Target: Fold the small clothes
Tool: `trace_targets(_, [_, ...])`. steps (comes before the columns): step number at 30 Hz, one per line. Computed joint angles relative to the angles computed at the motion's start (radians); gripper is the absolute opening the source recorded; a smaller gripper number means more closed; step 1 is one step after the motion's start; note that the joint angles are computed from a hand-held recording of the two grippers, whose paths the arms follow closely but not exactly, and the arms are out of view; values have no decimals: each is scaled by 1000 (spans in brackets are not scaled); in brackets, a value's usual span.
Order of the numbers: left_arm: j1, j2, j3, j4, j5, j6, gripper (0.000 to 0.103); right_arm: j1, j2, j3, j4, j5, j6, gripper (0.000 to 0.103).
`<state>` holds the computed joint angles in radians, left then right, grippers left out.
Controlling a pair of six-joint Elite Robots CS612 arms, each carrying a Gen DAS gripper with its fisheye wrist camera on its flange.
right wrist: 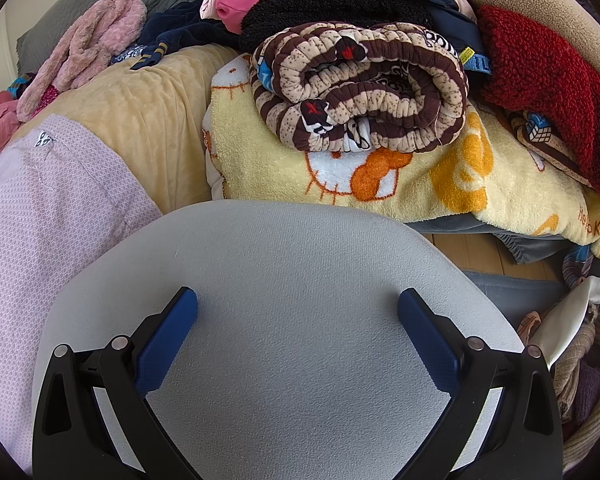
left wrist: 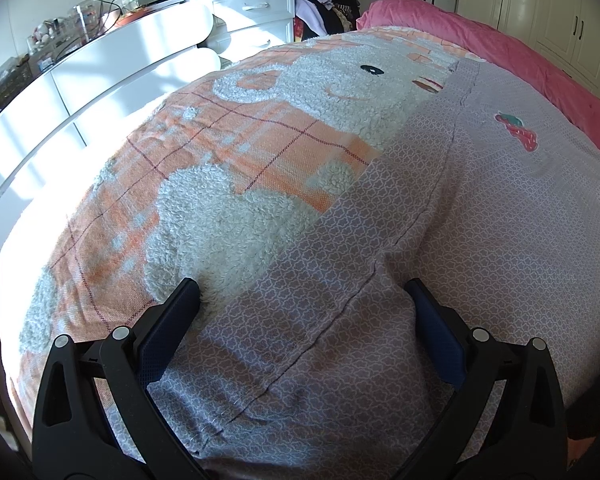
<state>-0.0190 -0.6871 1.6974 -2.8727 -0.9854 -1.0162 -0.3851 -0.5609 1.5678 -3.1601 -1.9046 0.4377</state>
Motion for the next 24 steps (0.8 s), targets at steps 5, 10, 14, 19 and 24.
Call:
trace_targets(5, [1, 1, -5, 12, -1, 1, 95, 0, 0, 0, 0, 0, 0, 99])
trace_targets(10, [0, 1, -2, 7, -3, -1, 95, 0, 0, 0, 0, 0, 0, 99])
trace_targets(14, [2, 1, -3, 4, -6, 0, 95, 0, 0, 0, 0, 0, 0, 99])
trace_targets(19, [3, 2, -3, 1, -5, 2, 95, 0, 0, 0, 0, 0, 0, 99])
trace_targets(24, [2, 1, -4, 6, -1, 3, 95, 0, 0, 0, 0, 0, 0, 99])
